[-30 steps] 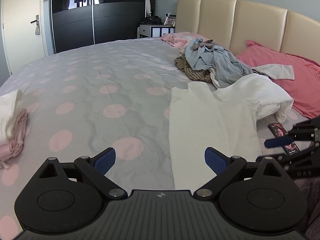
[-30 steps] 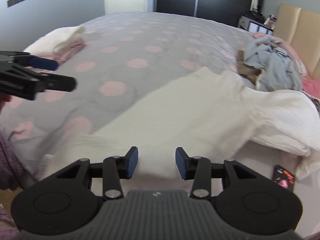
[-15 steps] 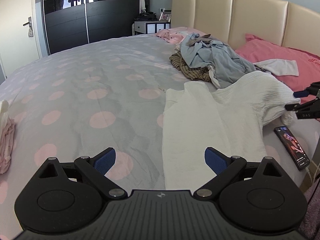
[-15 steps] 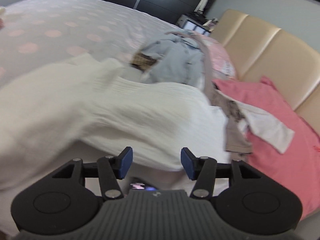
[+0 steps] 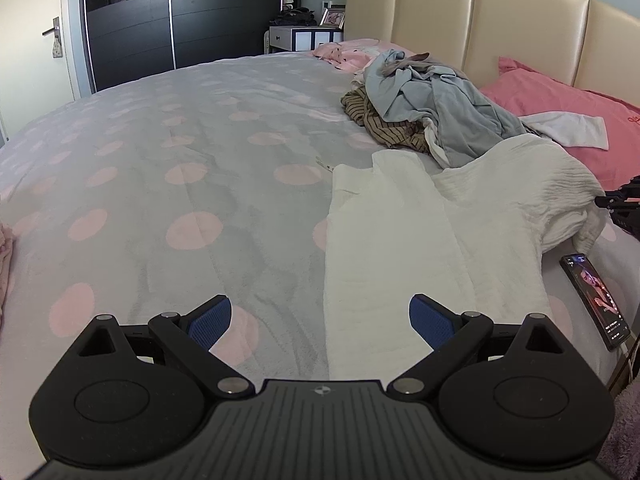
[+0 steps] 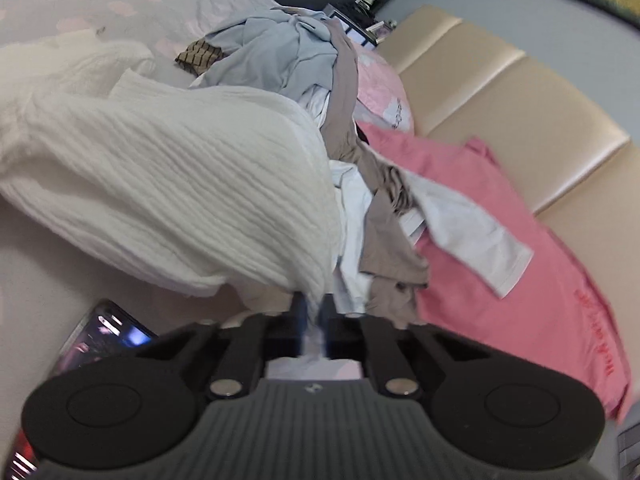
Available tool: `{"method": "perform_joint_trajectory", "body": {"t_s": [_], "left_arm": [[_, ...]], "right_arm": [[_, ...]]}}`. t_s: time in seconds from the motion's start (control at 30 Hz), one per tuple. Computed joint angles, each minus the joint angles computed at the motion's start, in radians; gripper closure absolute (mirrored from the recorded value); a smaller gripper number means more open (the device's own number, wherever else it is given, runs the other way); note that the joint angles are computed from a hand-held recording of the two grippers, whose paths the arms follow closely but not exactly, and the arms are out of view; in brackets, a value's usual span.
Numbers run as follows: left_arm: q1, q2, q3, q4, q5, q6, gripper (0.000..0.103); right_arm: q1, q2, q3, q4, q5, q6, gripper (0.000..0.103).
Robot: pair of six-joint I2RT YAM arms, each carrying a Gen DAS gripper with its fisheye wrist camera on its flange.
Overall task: Fold clothes
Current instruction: 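Pull the white shirt out and lay it flat on the bed with the right gripper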
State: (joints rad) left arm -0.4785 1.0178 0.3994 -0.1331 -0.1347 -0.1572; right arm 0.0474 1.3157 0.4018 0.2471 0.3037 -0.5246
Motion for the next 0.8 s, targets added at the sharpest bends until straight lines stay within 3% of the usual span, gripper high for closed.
{"method": "perform_joint_trajectory", "body": {"t_s": [0.17, 0.37, 0.57, 0.7, 0.8], "left_arm": [[-0.01, -0.035, -0.002, -0.012, -0.016, -0.016, 0.006], [-0.004, -0.13, -0.006, -0.079, -0.016, -0.03, 0.006], [0.059, -0.239, 0.001, -0.172, 0.038, -0.024, 0.007], [0.135, -0.307, 0.002, -0.231, 0.106, -0.015, 0.007], [0.172, -0.343, -0.001, -0.273, 0.137, 0.004, 0.007]], "right_arm": [[0.191, -0.121, 0.031, -0.152, -0.064, 0.137, 0.098], [0.598, -0.166, 0.087, -0.281, -0.059, 0.306, 0.098], [0.94, -0.122, 0.168, -0.351, -0.099, 0.479, 0.098], [1.117, -0.047, 0.203, -0.333, -0.176, 0.625, 0.098], [1.239, 0.031, 0.231, -0.324, -0.199, 0.663, 0.098]]}}
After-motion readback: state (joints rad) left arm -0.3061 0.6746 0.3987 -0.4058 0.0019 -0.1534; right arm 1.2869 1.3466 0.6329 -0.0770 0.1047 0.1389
